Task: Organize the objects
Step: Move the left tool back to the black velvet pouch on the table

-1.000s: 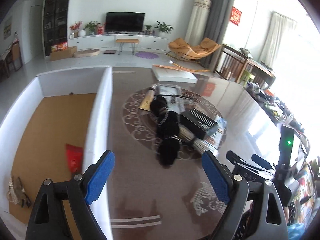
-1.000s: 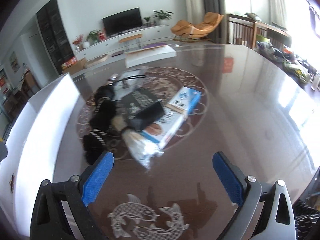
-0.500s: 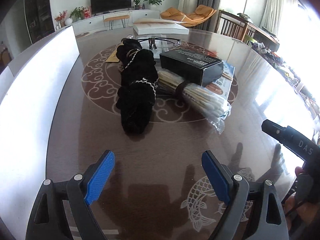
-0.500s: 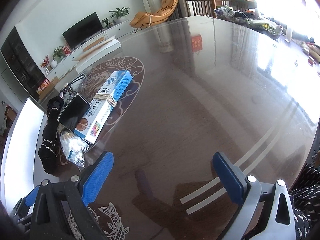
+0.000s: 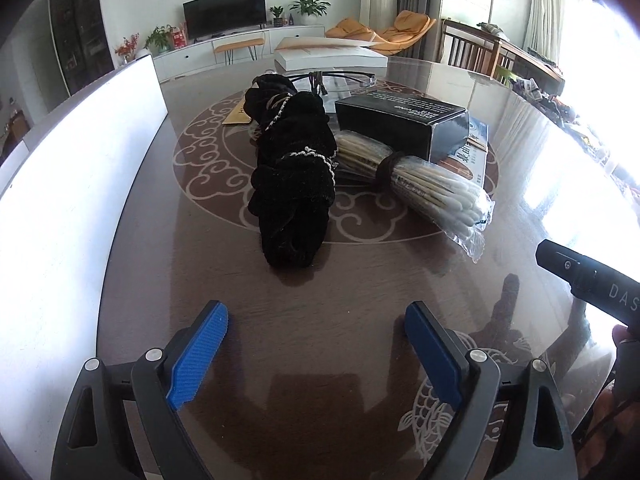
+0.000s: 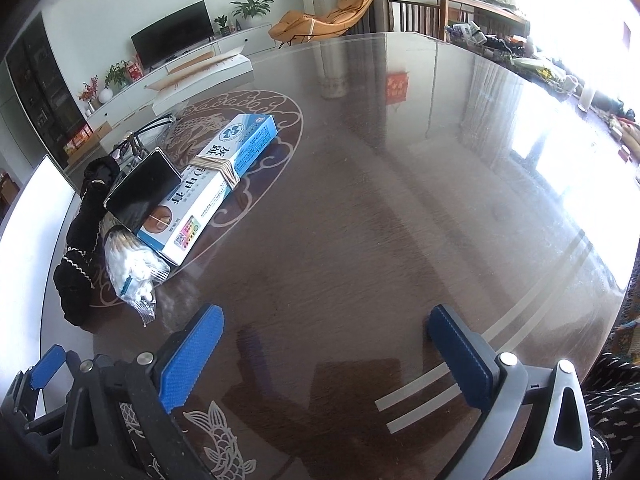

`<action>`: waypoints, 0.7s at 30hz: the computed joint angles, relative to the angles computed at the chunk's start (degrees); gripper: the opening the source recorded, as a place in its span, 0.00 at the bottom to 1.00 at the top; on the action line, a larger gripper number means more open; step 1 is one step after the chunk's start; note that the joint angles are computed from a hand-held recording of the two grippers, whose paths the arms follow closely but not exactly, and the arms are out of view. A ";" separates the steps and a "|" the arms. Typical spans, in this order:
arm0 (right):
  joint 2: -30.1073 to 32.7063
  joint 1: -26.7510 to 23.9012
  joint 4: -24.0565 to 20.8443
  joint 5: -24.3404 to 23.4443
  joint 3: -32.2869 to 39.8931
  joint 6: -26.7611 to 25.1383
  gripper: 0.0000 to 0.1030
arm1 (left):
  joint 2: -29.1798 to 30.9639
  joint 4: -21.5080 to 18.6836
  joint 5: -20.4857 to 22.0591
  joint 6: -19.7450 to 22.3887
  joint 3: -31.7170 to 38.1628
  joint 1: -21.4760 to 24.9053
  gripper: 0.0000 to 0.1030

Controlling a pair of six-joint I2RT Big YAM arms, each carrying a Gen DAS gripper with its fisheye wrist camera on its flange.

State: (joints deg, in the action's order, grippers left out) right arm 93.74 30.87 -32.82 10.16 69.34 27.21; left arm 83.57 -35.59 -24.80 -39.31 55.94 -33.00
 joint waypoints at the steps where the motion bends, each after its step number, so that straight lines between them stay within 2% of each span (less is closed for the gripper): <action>1: -0.14 -0.09 0.22 -0.23 -0.17 0.11 1.00 | 0.23 -0.16 0.36 0.12 0.19 0.14 0.96; 3: -0.23 -0.14 0.37 -0.40 -0.29 0.23 1.00 | 0.75 -0.68 0.99 0.29 0.69 0.32 1.00; 21: 0.06 0.25 -0.96 0.99 0.29 -0.85 1.00 | 0.85 -0.18 1.63 1.10 0.53 0.83 1.00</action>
